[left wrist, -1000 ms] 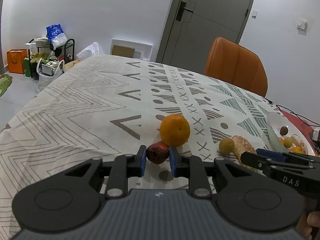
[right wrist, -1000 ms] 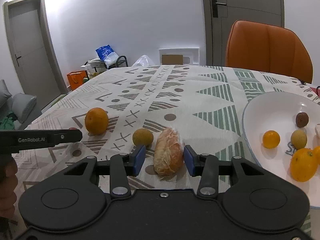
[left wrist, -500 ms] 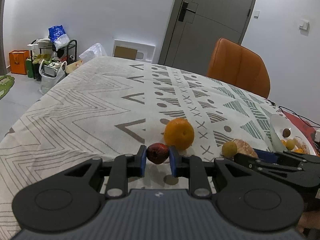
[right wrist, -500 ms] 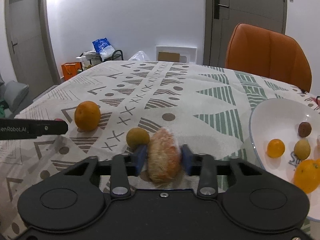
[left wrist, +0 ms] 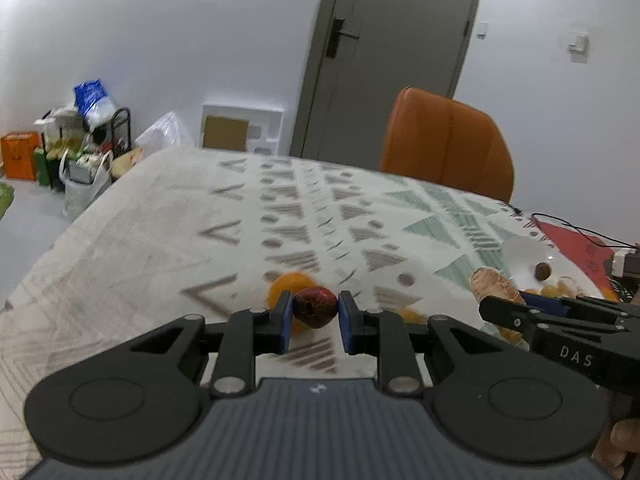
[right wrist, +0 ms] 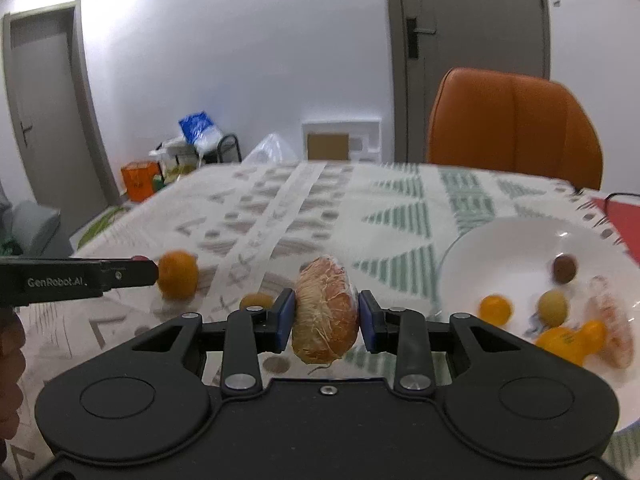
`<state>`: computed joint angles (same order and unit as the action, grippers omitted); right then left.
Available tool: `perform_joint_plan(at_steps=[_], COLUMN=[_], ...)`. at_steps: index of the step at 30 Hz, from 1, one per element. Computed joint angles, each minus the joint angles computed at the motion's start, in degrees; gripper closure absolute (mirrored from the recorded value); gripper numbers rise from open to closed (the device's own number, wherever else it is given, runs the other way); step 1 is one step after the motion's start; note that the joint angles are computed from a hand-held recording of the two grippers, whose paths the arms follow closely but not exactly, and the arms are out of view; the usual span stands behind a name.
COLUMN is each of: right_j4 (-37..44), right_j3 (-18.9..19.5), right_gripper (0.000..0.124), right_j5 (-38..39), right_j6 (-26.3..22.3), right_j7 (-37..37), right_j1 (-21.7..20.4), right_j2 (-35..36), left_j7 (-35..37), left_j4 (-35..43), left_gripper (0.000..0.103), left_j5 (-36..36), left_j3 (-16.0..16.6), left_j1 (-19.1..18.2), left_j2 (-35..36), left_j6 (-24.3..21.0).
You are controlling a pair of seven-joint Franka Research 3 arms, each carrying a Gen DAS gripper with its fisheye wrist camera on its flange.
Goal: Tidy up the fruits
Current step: 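Carry the red plum and pomelo segment to the white plate and open both tools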
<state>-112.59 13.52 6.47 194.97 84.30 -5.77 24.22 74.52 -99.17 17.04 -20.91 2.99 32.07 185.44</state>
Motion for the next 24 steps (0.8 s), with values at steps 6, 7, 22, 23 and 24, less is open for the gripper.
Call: perform_joint_plan(at_steps=[6,7,22,23,24], right_j4=[-3.2,-3.7,-10.0,-10.2,-10.4], right_j3=[1.0,0.6,-5.4,-5.7,-5.9], right_gripper=[0.092,0.092,0.092,0.092,0.092], right_j5=[-2.2,-2.7,-8.6,-8.9,-9.4], right_j6=[3.6,4.1,8.6,8.9,9.2], right_j7=[3.1,3.8,13.8,14.4,15.0], right_j1=[-2.9,-3.0,-3.8,-4.0,-4.2], right_j2=[-2.0,-2.3,-6.1,-6.2,-6.2], left_j7=[0.7,0.8,3.7,4.0,4.2], left_j4=[1.1,1.3,4.2,4.4,5.0], left_gripper=[0.080,0.081,0.080,0.080,0.080], left_j5=[1.2,1.3,2.8,2.8,2.8], left_j3=[0.1,0.0,-0.6,-0.6,-0.6], left_j1=[-1.8,-2.0,-6.4,-6.6,-7.0], left_j2=[0.0,0.1,1.8,1.9,2.1], left_j6=[0.5,0.4,-0.2,-0.4,-0.7])
